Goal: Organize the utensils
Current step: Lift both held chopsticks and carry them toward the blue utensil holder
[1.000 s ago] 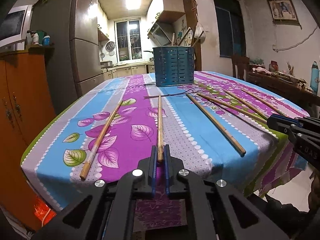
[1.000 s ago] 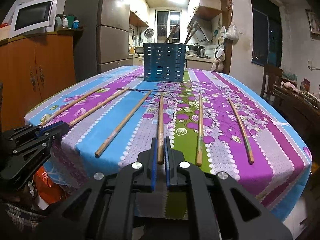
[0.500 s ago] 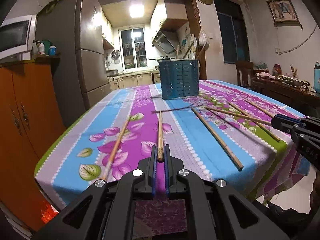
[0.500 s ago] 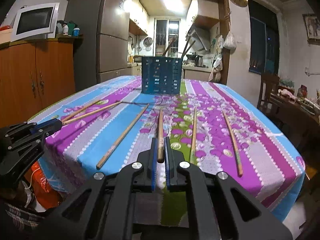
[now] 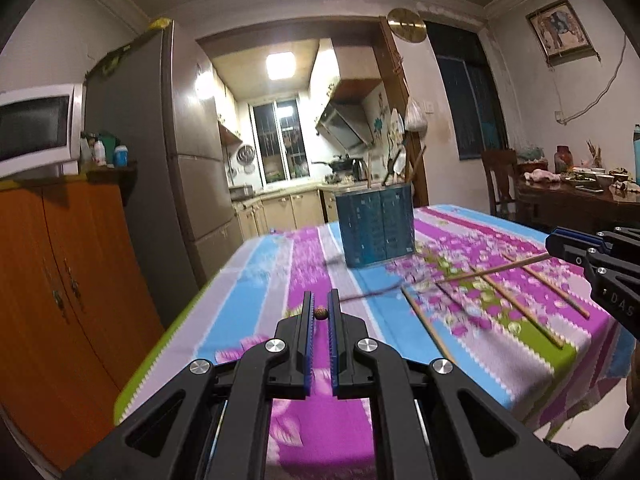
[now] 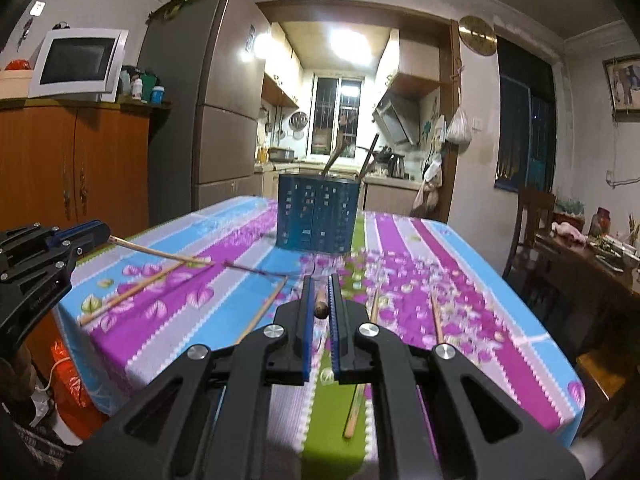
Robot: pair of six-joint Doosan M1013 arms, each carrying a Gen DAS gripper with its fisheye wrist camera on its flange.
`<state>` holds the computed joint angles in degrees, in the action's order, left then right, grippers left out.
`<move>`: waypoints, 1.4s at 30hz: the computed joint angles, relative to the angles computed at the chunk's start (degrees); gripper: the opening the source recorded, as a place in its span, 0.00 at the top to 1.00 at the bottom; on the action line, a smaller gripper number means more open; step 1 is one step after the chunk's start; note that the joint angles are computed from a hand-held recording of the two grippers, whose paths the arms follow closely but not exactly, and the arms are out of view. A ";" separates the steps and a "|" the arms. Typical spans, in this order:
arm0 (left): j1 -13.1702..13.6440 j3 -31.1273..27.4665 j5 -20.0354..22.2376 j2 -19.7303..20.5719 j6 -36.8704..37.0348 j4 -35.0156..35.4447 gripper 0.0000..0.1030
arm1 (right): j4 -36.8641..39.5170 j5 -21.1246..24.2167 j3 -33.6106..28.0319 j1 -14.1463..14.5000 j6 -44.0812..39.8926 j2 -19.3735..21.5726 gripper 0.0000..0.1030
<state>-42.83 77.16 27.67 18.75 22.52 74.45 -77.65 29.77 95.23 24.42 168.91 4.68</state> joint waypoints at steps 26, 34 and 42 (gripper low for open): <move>2.21 -15.93 -1.80 6.75 15.73 -12.94 0.93 | -7.10 -3.80 -8.19 -3.69 -0.39 3.52 0.95; 3.61 -25.86 1.73 10.95 33.51 -32.21 0.93 | 12.29 -9.95 -13.16 -7.05 -15.70 4.91 0.95; 4.65 -37.36 9.45 16.10 42.47 -43.57 0.93 | 37.41 -10.44 -18.20 -9.87 -36.06 6.41 0.95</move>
